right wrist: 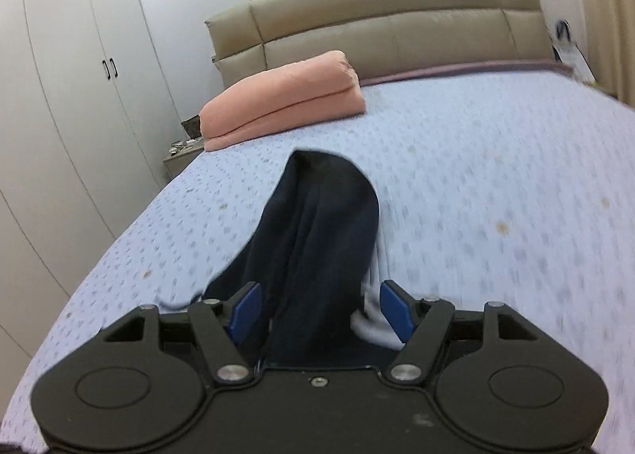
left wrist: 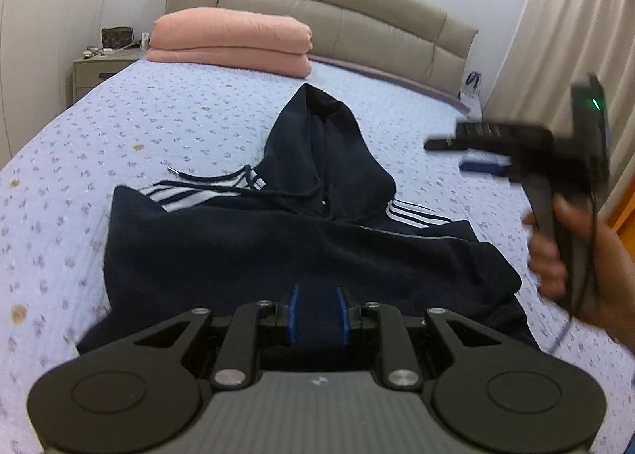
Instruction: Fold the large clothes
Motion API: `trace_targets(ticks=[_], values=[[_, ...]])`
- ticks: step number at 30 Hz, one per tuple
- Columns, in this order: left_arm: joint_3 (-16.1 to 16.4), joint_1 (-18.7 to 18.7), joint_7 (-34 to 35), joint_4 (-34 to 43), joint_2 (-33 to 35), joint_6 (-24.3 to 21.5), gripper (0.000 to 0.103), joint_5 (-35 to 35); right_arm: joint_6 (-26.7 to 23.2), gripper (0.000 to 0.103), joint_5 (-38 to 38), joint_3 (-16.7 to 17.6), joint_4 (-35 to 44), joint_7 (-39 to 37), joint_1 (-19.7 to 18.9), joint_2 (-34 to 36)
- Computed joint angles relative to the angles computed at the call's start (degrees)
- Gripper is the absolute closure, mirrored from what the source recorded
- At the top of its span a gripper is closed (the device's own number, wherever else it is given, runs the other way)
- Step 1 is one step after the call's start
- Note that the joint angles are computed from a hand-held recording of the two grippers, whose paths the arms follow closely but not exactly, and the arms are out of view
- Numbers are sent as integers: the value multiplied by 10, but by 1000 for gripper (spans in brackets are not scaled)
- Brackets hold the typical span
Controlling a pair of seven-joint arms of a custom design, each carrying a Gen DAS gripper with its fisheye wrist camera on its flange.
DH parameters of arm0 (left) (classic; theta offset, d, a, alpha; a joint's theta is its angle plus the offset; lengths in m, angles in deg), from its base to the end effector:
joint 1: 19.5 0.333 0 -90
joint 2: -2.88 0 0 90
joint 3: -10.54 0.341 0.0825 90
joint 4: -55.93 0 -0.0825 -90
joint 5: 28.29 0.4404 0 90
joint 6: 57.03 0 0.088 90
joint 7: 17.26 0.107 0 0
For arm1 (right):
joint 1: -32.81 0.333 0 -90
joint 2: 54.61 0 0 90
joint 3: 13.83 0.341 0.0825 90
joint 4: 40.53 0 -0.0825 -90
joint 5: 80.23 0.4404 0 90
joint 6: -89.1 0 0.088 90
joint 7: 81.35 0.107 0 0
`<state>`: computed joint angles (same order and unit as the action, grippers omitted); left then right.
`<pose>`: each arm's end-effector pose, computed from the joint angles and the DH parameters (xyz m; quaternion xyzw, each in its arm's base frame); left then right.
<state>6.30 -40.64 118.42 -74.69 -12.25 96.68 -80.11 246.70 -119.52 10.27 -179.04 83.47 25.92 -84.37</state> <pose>0.5101 -0.2172 0.5282 -0.4413 0.7908 -0.4182 0.0713 0.4574 0.1935 0.5648 -0.4754 0.7391 -0.3301 0.3446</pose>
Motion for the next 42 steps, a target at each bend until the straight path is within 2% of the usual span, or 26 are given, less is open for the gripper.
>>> trace_targets(ticks=[3, 7, 11, 15, 20, 23, 25, 26, 27, 28, 31, 33, 35, 37, 39, 42], values=[[-4, 19, -49, 38, 20, -42, 80, 44, -2, 22, -7, -20, 66, -27, -10, 65], [-18, 42, -111, 86, 55, -66, 80, 95, -39, 21, -34, -50, 173, -65, -4, 172], [-33, 65, -180, 132, 95, -81, 78, 144, -43, 22, 6, -91, 264, -132, 21, 277], [-48, 82, -228, 171, 135, -76, 76, 172, -83, 22, 21, -119, 369, -182, 46, 379], [-66, 102, -284, 211, 178, -76, 76, 203, -135, 19, 41, -152, 474, -253, 76, 472], [-75, 114, -293, 228, 198, -89, 75, 197, -182, 21, 19, -191, 527, -224, 113, 518], [-80, 119, -306, 239, 210, -93, 75, 209, -209, 53, 29, -210, 554, -206, 130, 543], [-83, 121, -309, 242, 213, -89, 76, 216, -208, 84, 31, -219, 555, -196, 137, 546], [-85, 123, -311, 242, 214, -84, 76, 220, -203, 89, 27, -230, 550, -181, 146, 543], [-87, 125, -313, 242, 215, -79, 76, 225, -175, 90, 16, -245, 528, -153, 155, 528], [-90, 129, -321, 239, 211, -70, 76, 234, -82, 91, -21, -282, 443, -80, 182, 460], [-90, 131, -323, 236, 206, -68, 76, 233, -39, 91, -70, -305, 393, -39, 207, 407], [-90, 132, -324, 233, 197, -67, 76, 231, 1, 91, -102, -301, 336, -21, 212, 345], [-90, 133, -307, 227, 184, -65, 76, 213, 43, 91, -85, -279, 278, -44, 204, 280], [-87, 130, -292, 222, 170, -65, 76, 198, 90, 91, -24, -265, 215, -96, 207, 215], [-79, 125, -268, 220, 152, -74, 76, 181, 112, 91, 60, -262, 126, -185, 248, 100]])
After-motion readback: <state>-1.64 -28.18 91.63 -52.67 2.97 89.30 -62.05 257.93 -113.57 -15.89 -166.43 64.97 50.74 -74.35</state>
